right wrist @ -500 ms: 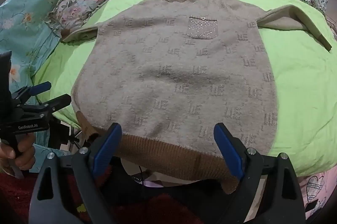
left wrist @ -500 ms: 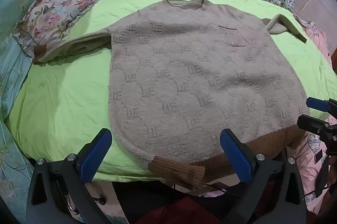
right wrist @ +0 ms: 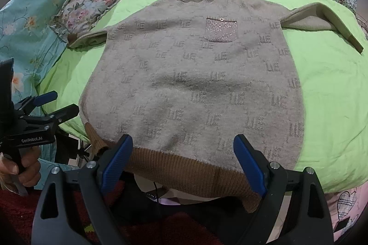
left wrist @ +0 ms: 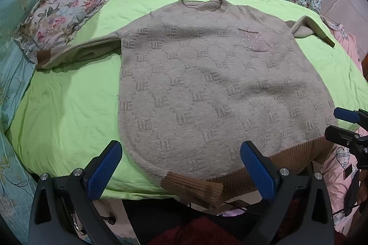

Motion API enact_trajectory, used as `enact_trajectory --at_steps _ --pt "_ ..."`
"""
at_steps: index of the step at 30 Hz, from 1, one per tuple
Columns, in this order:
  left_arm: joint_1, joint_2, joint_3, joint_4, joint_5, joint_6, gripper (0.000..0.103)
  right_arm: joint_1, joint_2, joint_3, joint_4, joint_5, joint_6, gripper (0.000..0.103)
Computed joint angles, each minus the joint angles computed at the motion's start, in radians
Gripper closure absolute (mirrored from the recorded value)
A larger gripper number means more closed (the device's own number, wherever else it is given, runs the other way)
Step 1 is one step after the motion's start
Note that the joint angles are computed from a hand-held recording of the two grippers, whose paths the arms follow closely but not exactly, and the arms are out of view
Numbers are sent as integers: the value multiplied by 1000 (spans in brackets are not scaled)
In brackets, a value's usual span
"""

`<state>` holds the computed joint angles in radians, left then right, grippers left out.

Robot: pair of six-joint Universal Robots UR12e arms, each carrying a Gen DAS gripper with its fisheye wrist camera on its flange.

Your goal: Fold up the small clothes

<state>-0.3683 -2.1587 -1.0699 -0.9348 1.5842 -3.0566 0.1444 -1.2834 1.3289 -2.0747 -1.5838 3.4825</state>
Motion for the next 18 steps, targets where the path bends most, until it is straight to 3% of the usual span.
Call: enact_trajectory --at_steps 9,18 --pt "0 -1 3 1 -3 6 0 1 -1 -1 2 14 12 14" --pt "0 -5 17 -31 -13 2 0 -9 -13 37 -83 51 31 14"
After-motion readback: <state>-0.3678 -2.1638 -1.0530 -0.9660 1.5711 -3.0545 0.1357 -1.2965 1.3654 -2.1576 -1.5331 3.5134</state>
